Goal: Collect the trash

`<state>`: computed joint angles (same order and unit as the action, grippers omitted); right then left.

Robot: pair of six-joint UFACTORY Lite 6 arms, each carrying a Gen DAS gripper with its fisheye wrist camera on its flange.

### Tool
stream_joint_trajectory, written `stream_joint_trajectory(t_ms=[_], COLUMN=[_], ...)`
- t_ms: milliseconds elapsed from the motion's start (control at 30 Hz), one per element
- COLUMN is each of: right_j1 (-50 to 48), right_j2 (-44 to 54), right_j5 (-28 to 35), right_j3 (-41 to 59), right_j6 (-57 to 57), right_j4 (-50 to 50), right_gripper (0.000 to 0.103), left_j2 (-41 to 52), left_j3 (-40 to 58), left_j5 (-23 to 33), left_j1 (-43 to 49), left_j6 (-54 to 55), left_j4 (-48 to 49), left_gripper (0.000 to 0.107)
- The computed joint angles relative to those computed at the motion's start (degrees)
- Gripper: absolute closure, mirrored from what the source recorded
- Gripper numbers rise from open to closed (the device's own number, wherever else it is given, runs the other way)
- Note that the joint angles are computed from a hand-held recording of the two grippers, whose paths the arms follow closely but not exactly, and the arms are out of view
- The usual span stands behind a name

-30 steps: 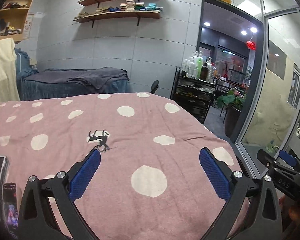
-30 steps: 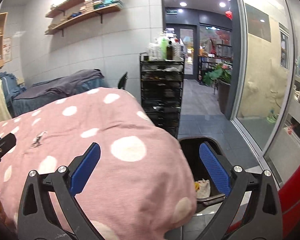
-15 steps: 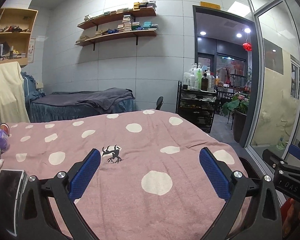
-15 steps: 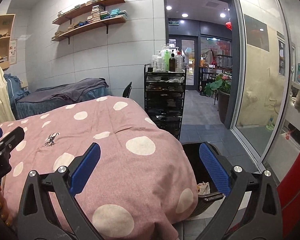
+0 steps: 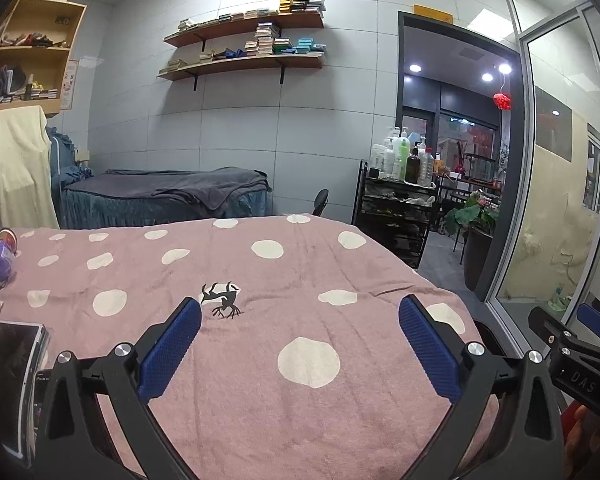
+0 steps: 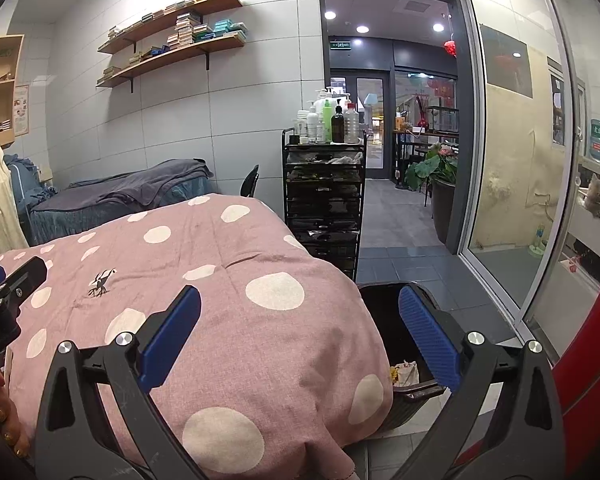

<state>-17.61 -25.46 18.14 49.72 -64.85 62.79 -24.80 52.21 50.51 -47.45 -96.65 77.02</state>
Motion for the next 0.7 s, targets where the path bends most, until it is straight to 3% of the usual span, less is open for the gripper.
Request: stream_joint_trajectory(t_ms=[700], right_j1=[-0.8], right_j2=[0.53], right_j5=[0.86], right_j3=[0.42], right_j6=[1.36], right_j4=[-0.88], right_gripper=[0.005], left_j2=[0.39], left_j3=[-0.04], left_j5=[-0.18], left_j1=[-0.11], left_j6=[-0.1], left_j4=[-0.75], left_gripper=[0.009])
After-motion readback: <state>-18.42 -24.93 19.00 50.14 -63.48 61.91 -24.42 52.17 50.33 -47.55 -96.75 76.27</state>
